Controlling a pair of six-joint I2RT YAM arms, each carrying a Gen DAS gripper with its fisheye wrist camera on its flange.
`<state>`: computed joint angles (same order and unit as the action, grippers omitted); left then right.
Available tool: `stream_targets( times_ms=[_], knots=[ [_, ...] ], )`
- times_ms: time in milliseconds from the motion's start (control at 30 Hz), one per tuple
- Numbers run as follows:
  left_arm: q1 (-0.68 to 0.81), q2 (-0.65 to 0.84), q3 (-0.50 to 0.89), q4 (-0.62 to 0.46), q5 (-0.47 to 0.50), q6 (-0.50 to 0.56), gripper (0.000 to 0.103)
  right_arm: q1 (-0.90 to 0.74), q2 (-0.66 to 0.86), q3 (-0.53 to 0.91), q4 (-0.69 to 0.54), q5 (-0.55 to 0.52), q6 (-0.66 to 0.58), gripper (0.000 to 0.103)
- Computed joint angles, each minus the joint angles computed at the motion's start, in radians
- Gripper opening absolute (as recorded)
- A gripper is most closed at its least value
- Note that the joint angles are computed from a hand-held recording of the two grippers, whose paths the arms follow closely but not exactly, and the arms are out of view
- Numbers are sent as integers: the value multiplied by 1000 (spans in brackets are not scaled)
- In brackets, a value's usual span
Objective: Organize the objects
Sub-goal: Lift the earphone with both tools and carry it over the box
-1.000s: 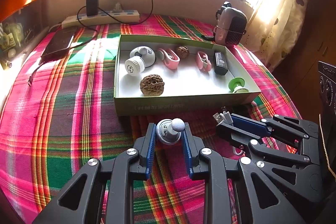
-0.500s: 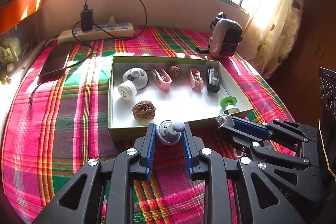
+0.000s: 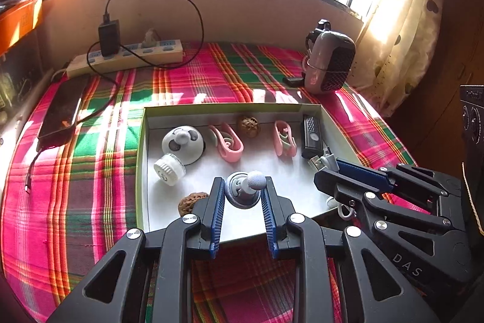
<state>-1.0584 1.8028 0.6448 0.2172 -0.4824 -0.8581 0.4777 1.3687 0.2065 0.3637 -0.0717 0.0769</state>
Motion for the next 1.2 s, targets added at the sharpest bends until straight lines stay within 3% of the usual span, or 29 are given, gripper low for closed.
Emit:
stream_targets(
  times_ms=[467, 1200],
  knots=[
    [95, 116, 78, 19, 69, 57, 22, -56, 282, 152, 46, -46, -57, 19],
    [104, 182, 142, -21, 89, 83, 22, -69, 400, 202, 60, -36, -75, 20]
  ],
)
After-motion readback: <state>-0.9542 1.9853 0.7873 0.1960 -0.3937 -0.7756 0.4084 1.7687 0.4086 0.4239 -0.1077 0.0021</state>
